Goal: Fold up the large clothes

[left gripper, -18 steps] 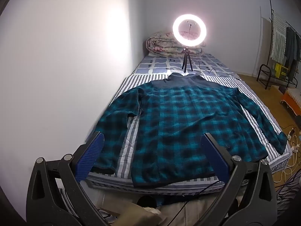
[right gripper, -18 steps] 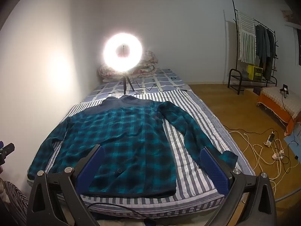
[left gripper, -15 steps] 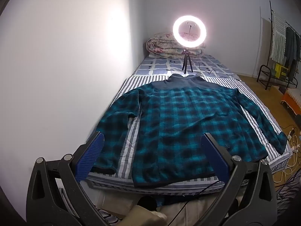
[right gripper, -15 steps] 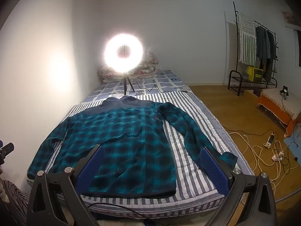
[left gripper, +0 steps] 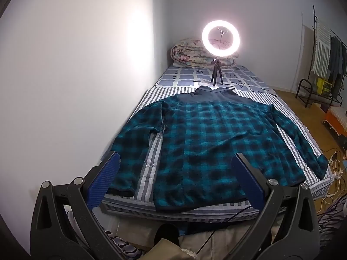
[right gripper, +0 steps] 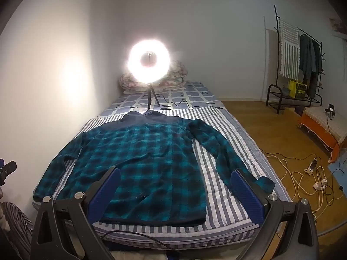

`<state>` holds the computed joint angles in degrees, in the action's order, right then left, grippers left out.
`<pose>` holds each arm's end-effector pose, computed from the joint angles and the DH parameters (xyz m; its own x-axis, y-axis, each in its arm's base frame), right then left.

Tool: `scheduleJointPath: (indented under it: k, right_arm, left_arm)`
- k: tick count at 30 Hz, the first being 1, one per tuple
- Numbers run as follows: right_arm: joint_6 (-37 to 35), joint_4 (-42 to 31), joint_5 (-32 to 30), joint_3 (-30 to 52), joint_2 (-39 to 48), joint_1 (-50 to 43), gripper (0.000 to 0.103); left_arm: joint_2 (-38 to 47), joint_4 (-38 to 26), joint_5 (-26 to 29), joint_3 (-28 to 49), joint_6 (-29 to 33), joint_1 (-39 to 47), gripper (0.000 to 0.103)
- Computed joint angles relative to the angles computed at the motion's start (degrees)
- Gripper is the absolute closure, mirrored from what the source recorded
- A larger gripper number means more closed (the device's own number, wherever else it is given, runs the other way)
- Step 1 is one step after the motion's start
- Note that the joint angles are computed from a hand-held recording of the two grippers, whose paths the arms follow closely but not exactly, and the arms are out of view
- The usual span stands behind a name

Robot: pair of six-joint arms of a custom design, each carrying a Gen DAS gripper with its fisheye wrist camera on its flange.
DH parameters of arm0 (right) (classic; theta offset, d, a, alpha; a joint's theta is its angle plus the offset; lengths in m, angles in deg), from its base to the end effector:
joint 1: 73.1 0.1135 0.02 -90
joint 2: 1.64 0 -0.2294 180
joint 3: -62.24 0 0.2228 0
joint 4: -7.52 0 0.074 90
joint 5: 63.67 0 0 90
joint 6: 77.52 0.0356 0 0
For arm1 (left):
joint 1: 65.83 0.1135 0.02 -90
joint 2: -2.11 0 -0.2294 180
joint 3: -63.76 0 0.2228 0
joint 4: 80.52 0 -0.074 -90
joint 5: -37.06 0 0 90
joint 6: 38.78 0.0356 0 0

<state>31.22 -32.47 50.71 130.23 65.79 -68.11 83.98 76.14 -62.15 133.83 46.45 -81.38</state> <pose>0.2373 0.0060 0.2599 -0.5226 0.2481 -0.8157 0.4290 0.9033 -0.0001 0.2856 -0.0736 0.2322 -0.5641 0.0718 -0.8226 0.0919 0.9955 0.0238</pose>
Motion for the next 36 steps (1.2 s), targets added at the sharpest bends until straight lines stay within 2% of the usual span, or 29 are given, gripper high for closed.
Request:
scheduleJointPath:
  k: [5, 12, 36]
  right_arm:
    - [-0.1, 0.0, 1.1, 0.7, 0.4, 0.9, 0.000]
    - [0.1, -0.6, 1.7, 0.9, 0.2, 1.0, 0.001]
    - [0.4, -0.1, 2.4, 1.1, 0.9, 1.0, 0.001]
  left_arm:
    - [-0.5, 0.6, 0.7, -0.8, -0.2, 0.5, 0.000]
    - [-4.5, -2.4, 0.7, -1.4, -0.1, 0.5, 0.000]
    - [-4.0, -5.6, 0.7, 2.2, -0.4, 0.6, 0.000]
